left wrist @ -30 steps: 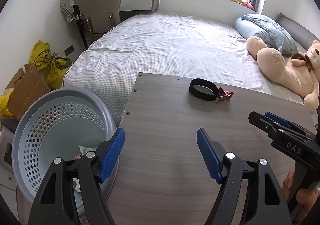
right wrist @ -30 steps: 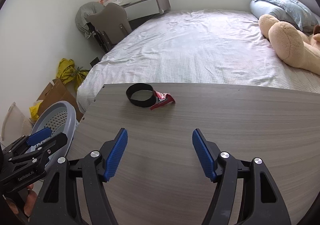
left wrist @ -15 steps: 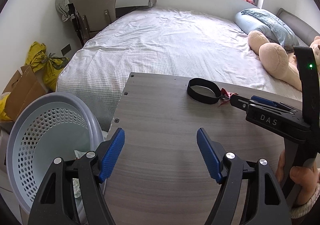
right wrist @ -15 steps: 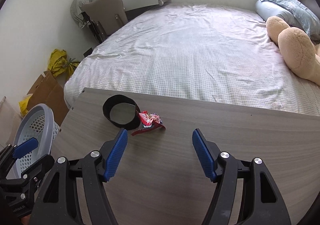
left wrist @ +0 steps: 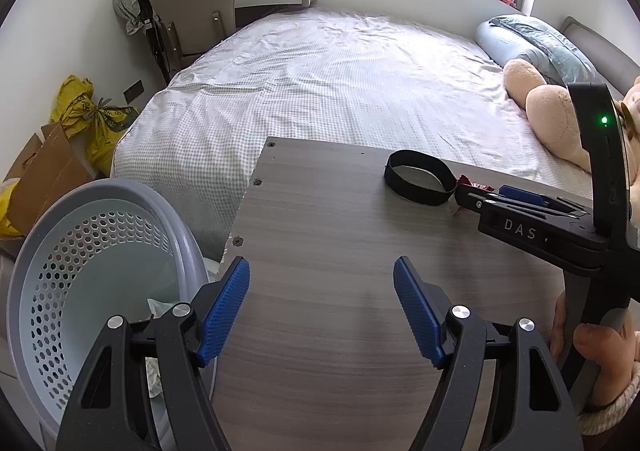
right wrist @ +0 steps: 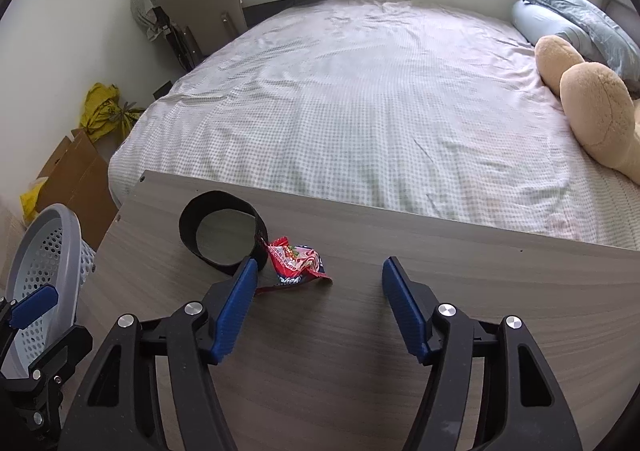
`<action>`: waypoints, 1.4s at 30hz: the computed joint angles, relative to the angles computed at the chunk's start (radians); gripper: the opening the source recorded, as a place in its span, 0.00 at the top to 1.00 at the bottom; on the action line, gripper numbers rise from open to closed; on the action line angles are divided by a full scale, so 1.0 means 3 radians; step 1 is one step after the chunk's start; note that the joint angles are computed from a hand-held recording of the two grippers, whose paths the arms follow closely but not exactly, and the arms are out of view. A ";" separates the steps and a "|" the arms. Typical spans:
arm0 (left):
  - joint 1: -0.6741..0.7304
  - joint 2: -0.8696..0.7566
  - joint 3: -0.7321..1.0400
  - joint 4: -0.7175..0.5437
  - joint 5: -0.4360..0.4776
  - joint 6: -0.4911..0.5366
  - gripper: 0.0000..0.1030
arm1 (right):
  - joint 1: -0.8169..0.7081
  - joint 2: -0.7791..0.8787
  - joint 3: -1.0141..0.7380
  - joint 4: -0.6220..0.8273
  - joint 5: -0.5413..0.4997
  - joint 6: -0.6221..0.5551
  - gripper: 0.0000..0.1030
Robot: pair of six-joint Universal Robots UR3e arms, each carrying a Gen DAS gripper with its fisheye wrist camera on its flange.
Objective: Collect trash
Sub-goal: 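Grasp the red candy wrapper with the right gripper, then grasp the black elastic band with the left gripper while the right holds the wrapper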
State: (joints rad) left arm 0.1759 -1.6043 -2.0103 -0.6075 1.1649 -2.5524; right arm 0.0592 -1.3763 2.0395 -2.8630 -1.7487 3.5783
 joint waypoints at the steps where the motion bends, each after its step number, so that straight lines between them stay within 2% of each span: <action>1: -0.0003 -0.0007 0.0005 0.0003 0.0002 -0.0003 0.31 | 0.0013 0.0015 -0.0018 0.0004 -0.0013 -0.0002 0.42; 4: -0.0001 -0.0007 0.0007 -0.0001 -0.0001 -0.0005 0.31 | 0.0039 0.0049 -0.0049 -0.0003 -0.0048 -0.0020 0.51; 6: -0.0003 -0.0014 0.0008 0.0006 -0.0002 -0.0005 0.31 | 0.0057 0.0059 -0.0054 -0.0018 -0.0064 -0.0032 0.60; 7: -0.0007 -0.0025 0.0014 0.0012 -0.0002 -0.0009 0.31 | 0.0061 0.0061 -0.0046 -0.0040 -0.0053 -0.0036 0.68; 10: -0.0035 -0.0055 0.0046 0.0013 -0.0004 -0.0035 0.31 | 0.0048 0.0037 0.0016 -0.0117 0.0008 -0.0037 0.75; 23: -0.0446 -0.0313 0.0360 0.0043 0.0075 -0.0254 0.31 | -0.0206 -0.0425 0.0693 -0.0616 0.0215 0.0180 0.75; 32: -0.0845 -0.0897 0.0968 -0.0109 0.0186 -0.0449 0.31 | -0.0558 -0.0838 0.1213 -0.0853 0.0371 0.0211 0.75; 42: -0.1087 -0.1418 0.1538 -0.0294 0.0320 -0.0682 0.31 | -0.0836 -0.0949 0.1469 -0.1110 0.0680 0.0170 0.75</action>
